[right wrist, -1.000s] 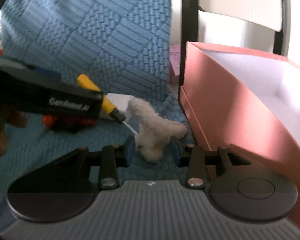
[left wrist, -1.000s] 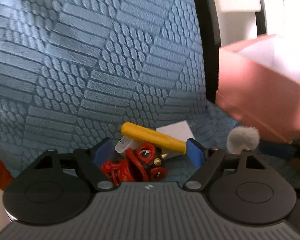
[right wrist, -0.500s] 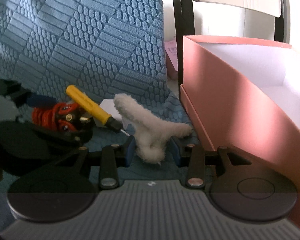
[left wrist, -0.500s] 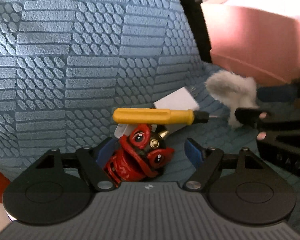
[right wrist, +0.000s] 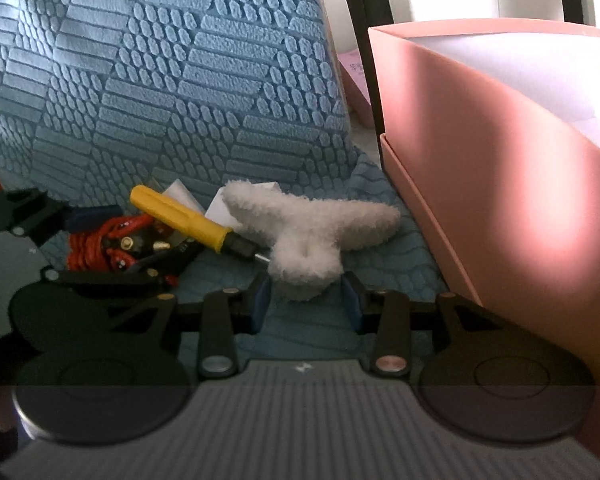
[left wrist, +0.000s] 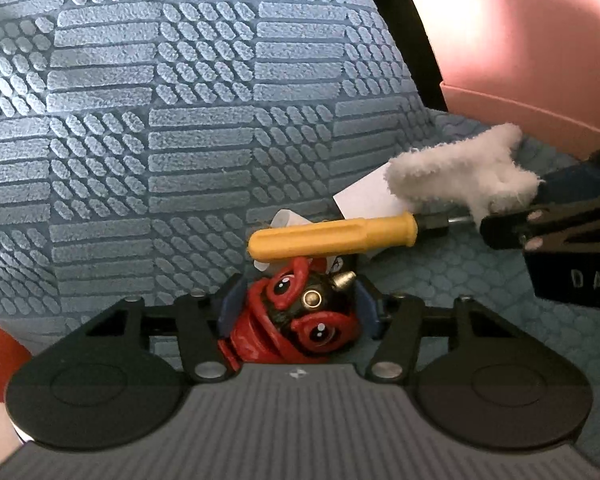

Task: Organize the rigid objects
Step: 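Close left gripper on red toy while right gripper closes on fluffy toy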

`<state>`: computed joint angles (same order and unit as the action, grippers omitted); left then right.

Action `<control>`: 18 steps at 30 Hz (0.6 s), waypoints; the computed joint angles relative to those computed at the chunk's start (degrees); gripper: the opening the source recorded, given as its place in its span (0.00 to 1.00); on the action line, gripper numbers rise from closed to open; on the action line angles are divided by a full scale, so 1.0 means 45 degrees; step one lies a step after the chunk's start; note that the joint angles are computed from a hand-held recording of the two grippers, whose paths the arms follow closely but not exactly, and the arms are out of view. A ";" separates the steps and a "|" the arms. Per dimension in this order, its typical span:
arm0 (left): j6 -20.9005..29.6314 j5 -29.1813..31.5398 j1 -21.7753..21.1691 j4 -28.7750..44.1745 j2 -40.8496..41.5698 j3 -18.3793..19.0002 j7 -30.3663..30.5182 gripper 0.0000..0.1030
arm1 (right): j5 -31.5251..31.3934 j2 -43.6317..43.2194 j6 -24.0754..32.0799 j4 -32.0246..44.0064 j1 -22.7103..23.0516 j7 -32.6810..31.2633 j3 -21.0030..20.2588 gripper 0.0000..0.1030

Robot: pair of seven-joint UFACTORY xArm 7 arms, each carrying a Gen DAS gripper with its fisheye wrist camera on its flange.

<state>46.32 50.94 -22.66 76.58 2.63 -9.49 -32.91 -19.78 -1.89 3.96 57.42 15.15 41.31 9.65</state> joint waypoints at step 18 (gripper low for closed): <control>0.0456 -0.0013 0.0637 -0.1127 -0.2272 -0.0874 -0.4880 0.59 | 0.3258 -0.1361 -0.0689 -0.1060 0.0641 -0.3556 0.0125 0.11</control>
<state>48.37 50.88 -19.80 71.51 -7.59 -13.42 -54.87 -5.12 -8.01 0.85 52.65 18.04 25.31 10.21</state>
